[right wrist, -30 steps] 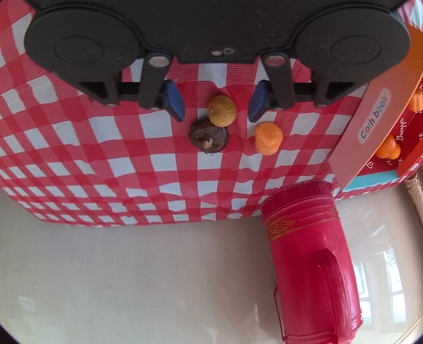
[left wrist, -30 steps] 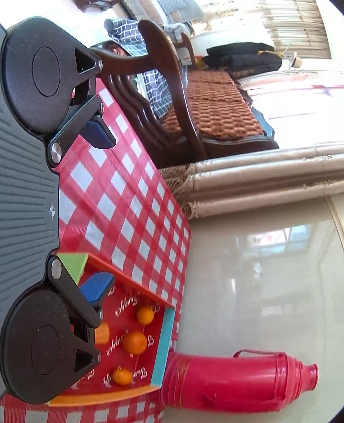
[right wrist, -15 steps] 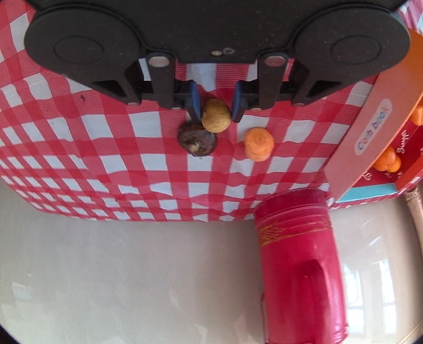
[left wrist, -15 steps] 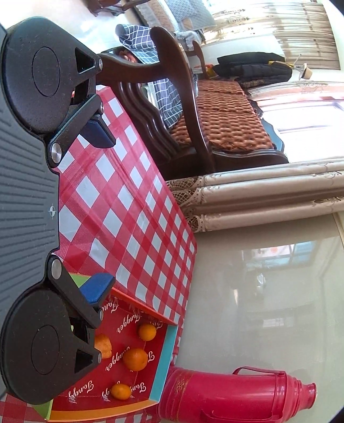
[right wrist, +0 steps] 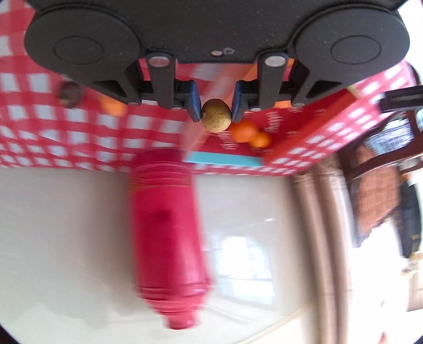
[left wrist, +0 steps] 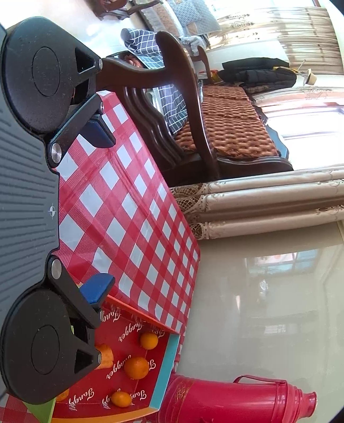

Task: Organize fruits
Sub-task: 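Carry the yellow fruit into the red box and open the right tool, then reach the left tool to the last carrot chunk and close on it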

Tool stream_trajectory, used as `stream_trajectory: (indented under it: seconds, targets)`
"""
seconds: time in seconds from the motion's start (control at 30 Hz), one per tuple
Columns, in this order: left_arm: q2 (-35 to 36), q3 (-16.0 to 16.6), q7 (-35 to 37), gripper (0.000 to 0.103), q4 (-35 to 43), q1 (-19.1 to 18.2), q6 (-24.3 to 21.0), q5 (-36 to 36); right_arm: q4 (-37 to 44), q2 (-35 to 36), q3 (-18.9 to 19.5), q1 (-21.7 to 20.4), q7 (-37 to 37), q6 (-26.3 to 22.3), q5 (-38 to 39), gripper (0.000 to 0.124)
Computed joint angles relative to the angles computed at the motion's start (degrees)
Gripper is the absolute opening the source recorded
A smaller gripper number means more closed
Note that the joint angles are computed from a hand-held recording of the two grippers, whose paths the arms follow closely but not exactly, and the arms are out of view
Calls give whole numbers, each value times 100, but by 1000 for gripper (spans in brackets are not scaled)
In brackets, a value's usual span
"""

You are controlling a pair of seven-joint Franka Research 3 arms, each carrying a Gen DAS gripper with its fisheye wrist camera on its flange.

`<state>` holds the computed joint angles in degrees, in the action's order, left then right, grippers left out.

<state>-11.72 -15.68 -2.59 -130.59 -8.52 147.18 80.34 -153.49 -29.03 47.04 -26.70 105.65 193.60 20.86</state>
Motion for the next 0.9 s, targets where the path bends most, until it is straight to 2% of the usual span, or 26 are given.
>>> stream_trajectory:
  seconds: [0.13,0.27,0.37,0.4,0.47,0.5,0.53,0.57,0.67,0.73,0.8,0.9]
  targets:
    - [-16,32,60,100,-23,18,7,-60,209,384,-95,270,-298,19,-153,18]
    - [-26,49,67,100,-38,59,-2,-108,300,342,208,36,-355,-115,-156,26]
    - [-13,55,89,100,-32,76,3,-161,274,278,213,31,-271,-120,-217,28]
    - [-2,59,98,100,-24,79,23,-179,223,246,188,40,-234,-77,-219,32]
    - [15,54,116,100,-7,76,62,-197,138,94,273,-59,-130,-16,-144,57]
    - [25,39,120,100,4,70,62,-177,77,-38,392,-177,-61,31,-82,78]
    - [32,22,115,100,15,60,59,-141,14,-223,589,-371,20,89,-9,83]
    - [37,5,103,100,22,46,66,-97,-44,-434,726,-514,81,82,43,82]
    - [36,-26,55,100,39,-4,187,79,-201,-858,795,-662,304,-43,24,84]
    - [44,-52,-1,100,57,-47,285,231,-324,-1153,809,-730,536,-188,19,96]
    - [57,-82,-53,100,88,-103,367,361,-456,-1502,891,-869,785,-320,12,97]
    - [111,-92,-94,100,153,-186,631,541,-604,-2250,1088,-1180,1155,-810,-46,97]
